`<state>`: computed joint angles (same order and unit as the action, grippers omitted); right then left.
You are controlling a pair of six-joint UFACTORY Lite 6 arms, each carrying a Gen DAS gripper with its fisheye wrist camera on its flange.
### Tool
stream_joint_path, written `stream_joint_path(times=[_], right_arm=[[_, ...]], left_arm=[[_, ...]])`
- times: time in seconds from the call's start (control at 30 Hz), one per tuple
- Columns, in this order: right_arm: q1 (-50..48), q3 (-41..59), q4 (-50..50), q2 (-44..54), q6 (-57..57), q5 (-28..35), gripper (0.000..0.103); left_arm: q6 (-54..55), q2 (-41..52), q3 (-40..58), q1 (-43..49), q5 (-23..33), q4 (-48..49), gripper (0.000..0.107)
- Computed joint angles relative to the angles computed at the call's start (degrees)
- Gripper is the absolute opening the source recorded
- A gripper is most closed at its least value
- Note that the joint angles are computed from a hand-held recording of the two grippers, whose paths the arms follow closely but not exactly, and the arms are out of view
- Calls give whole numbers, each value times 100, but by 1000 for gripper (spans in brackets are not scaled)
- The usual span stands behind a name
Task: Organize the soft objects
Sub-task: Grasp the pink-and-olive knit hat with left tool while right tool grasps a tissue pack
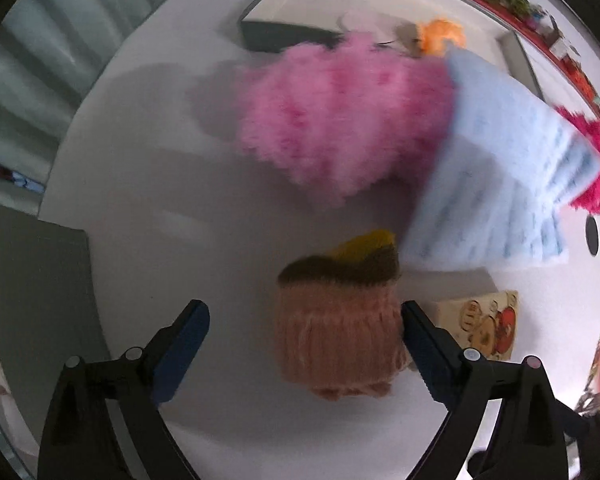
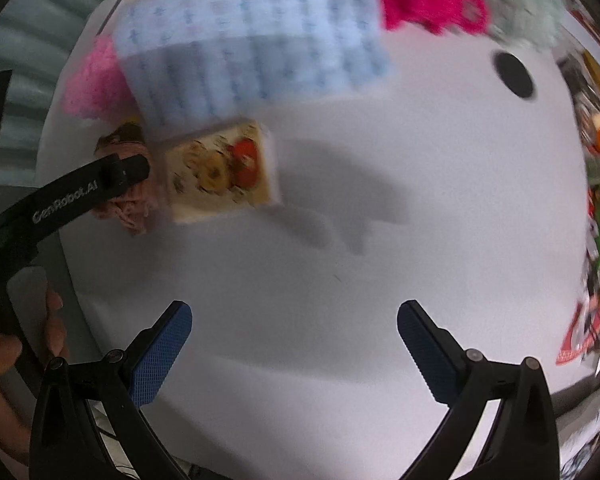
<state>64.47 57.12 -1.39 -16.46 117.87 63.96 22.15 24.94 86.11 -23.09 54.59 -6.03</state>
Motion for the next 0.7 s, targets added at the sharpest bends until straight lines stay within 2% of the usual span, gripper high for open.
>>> stream_joint_path(times=[0.13,0.2,0.37,0.53,0.7], right_arm=[[-932,201,72,502,-1288,-135,103],[-1245,308,10,756,-1733,-140,103],[-1647,283,36,1100,-2336,-378,102],[-2041,279,166,1404,-2810,-650,103],[-2539,600,135,1781,-3480,-522,103]], left_arm=[[136,193,190,163,51,-25,96],[72,315,287,167,79,46,103],[-34,860,803,328,504,-166,103],[-360,664,482,126,212,243,103],[-718,464,222,-103,146,454,103]])
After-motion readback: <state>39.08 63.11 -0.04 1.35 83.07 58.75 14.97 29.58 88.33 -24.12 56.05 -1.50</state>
